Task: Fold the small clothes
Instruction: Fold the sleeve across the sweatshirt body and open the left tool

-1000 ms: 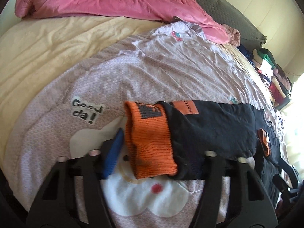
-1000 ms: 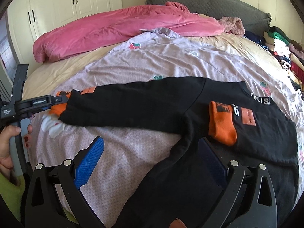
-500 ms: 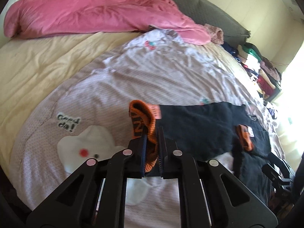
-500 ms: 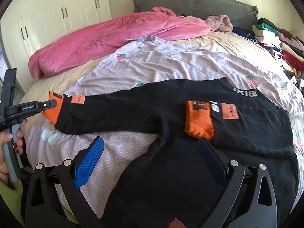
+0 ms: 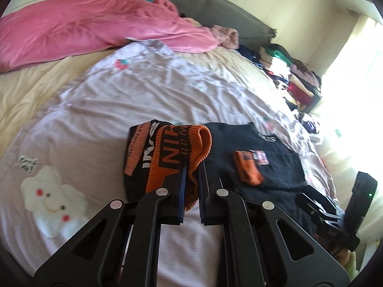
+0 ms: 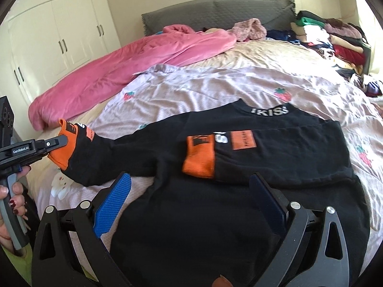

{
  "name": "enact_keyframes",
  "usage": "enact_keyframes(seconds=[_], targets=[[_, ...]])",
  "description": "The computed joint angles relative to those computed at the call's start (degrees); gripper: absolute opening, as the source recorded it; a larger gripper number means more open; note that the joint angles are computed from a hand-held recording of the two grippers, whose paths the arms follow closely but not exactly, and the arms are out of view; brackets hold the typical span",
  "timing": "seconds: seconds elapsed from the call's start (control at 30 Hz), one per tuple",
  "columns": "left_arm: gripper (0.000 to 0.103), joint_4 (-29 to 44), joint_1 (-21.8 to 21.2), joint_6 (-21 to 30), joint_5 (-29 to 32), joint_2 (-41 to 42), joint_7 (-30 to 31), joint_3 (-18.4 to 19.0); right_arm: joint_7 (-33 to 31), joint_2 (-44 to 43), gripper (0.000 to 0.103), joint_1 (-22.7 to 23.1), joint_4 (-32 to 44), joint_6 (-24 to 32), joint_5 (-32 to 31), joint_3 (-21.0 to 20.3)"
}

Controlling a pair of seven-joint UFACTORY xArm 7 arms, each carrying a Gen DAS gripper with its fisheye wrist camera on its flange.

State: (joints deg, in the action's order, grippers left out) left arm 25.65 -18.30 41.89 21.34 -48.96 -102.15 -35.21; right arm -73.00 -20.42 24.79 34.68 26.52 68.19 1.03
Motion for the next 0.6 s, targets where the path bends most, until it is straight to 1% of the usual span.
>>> enact_keyframes(seconds=[0.2, 0.33, 0.5, 0.6], targets=[[0.003, 6.55, 5.76, -6.72, 4.78, 10.56, 0.12, -2.25, -1.74, 1.41, 0.099, -3.29, 1.46, 2.49, 0.33, -2.89], [0.003, 11.3, 8.96, -9.4, 9.49, 18.63, -1.24, -4.03, -2.52, 2.98, 0.099, -5.93, 2.75, 3.85, 0.51, -3.52], [0.003, 15.69, 9.49, -10.49, 15.93, 27.48, -4.42, -3.93, -3.28, 5.08, 0.099, -9.22, 4.05, 5.61, 0.55, -3.88], [0.003, 18.35, 9.02, -10.62, 19.34, 32.81, -5.73, -3.43, -3.83, 6.38, 0.099, -10.94, 4.83, 6.33, 0.69, -3.85]])
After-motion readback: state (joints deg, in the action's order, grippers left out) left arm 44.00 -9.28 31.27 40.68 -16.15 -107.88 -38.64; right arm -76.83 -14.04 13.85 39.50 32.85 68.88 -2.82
